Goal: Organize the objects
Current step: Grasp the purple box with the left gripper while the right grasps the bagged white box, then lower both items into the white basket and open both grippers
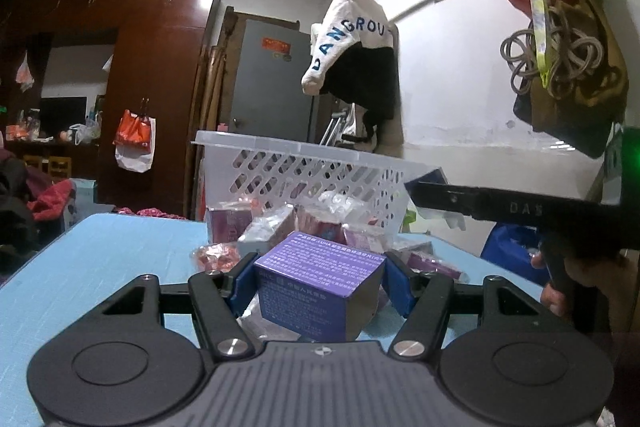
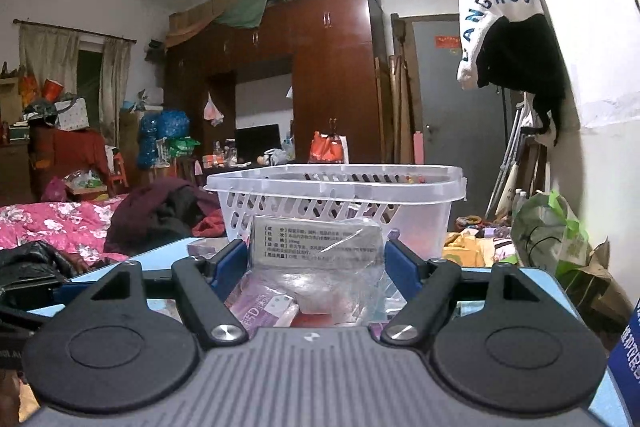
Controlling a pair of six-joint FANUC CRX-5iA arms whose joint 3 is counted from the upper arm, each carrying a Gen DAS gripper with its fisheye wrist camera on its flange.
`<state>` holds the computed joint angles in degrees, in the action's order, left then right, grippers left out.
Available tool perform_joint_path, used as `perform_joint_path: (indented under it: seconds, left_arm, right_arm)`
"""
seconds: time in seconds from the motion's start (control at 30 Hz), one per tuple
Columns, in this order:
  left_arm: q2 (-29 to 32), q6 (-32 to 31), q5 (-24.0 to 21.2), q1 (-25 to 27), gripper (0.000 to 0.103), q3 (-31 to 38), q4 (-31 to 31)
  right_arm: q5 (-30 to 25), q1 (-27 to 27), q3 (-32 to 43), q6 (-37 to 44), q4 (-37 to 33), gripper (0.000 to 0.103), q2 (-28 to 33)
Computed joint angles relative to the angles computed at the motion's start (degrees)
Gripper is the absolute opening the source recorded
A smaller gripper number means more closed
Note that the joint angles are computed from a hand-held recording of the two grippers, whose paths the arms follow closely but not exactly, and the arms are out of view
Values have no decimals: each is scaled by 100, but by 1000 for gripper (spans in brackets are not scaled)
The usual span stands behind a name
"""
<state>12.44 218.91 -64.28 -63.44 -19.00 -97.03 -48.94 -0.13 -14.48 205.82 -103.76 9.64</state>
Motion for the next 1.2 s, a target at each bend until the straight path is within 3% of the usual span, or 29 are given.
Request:
perform_joint_path:
  seconds: [0.1,0.23,0.33,0.43,0.5,0.57,0.67,0.73,0.77,0.83,0.9,0.97,1.07,1.13,1.2]
  left_arm:
    - [-261,207,210,29,68,-180,-220]
    - [-839,279,752,382,68,-306,-576]
    - [-1075,-127,1259,921,68,60,-513]
    - [-940,-1672,1856,1670,68,987,271]
    - [-751,-2748,2450,2326,68,1602,1285]
    - [-585,-3465,2848,2791,68,1919,2115]
    - [-407,-3646,2923,2981,68,2073,2408]
    - [-299,-3667,2972,3057,69,2149,2485]
    - [-224,-3644,2934,3058,75,2206,2430]
    - [11,-4359,2640,3218,96,2511,3026]
    - [130,-4913,2446,3354,97,2655,3598]
    - [-8,-4620,2416,3225,97,2447,3298]
    - [-360,-4012,2056,2725,97,1900,2586]
    - [-601,-3584,2038,2458,97,1447,2318]
    - [-842,-3066,2206,2220,97,935,2061]
  right_arm:
    - [-272,-136,-72,179,-216,78,38]
    - [-577,-229,143,-411,-165,78,0]
    - [-286,-36,470,-608,-21,78,-129]
    - [548,492,1224,-1261,661,78,-40]
    - [1348,967,1749,-1977,1452,78,106]
    - [1599,1199,2083,-2573,2043,78,297]
    - [1979,1470,2269,-3029,2712,78,436]
    - [1911,1479,2334,-3232,2890,78,518]
    - [1841,1467,2347,-3344,2983,79,543]
    - [1775,1578,2515,-3933,3528,89,690]
    - [2080,1657,2367,-3978,3636,97,634]
    - [2179,1521,2128,-3407,3232,100,499]
    - [1602,966,1772,-2983,2488,103,322]
    - [1052,611,1519,-3075,2469,103,260]
    - [920,502,1281,-3195,2835,103,211]
